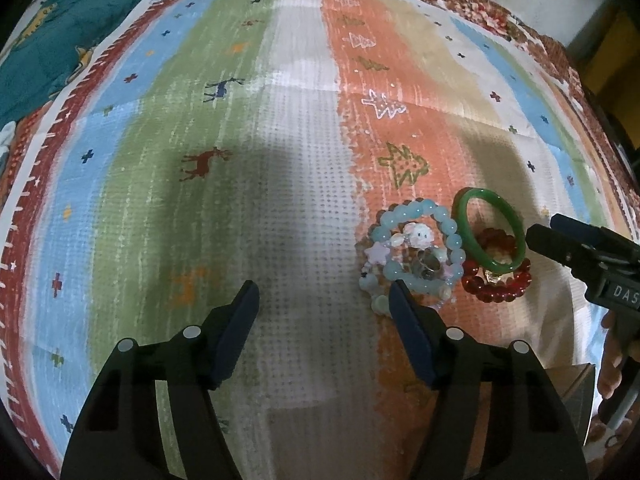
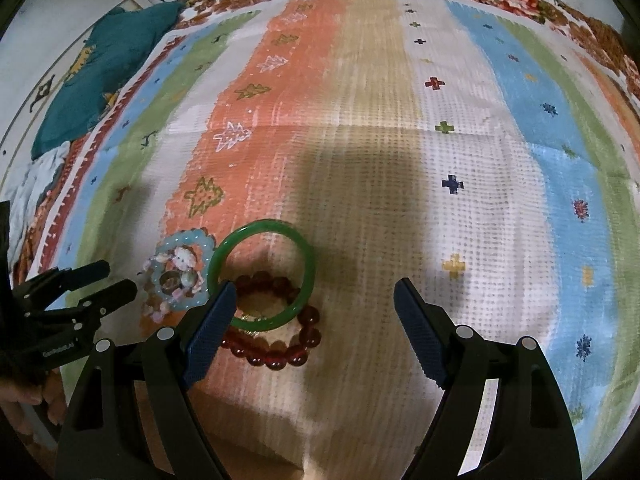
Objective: Organize jewelry
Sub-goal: 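Grasp the green jade bangle with the right tool while the left grasps the white crystal bracelet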
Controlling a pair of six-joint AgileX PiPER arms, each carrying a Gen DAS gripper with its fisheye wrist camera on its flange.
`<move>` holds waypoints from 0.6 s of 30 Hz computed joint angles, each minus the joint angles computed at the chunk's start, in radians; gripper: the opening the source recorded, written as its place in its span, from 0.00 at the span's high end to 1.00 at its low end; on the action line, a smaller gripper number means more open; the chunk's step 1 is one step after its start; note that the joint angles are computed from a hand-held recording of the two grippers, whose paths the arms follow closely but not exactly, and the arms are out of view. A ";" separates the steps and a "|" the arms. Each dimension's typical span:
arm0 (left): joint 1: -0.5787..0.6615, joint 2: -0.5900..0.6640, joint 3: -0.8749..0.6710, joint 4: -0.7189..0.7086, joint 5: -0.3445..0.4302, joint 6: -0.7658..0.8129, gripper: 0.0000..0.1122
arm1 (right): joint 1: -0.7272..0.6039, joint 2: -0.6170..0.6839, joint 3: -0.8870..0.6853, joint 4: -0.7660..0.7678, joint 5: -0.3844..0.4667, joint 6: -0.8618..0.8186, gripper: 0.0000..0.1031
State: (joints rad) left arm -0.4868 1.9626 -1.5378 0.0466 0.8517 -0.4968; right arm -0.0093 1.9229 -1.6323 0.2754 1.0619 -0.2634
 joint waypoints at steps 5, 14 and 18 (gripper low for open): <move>-0.003 0.014 -0.015 -0.001 0.004 0.010 0.41 | 0.005 0.032 -0.025 -0.013 -0.001 0.013 0.22; -0.024 0.044 -0.043 0.064 0.026 -0.030 0.45 | 0.006 0.078 -0.054 -0.020 0.008 0.034 0.31; -0.033 0.042 -0.037 0.086 0.023 -0.039 0.45 | 0.004 0.087 -0.059 -0.028 0.003 0.046 0.38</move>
State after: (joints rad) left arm -0.5196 2.0047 -1.5743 0.1323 0.8751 -0.5354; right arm -0.0056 2.0094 -1.6909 0.2473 1.0645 -0.2170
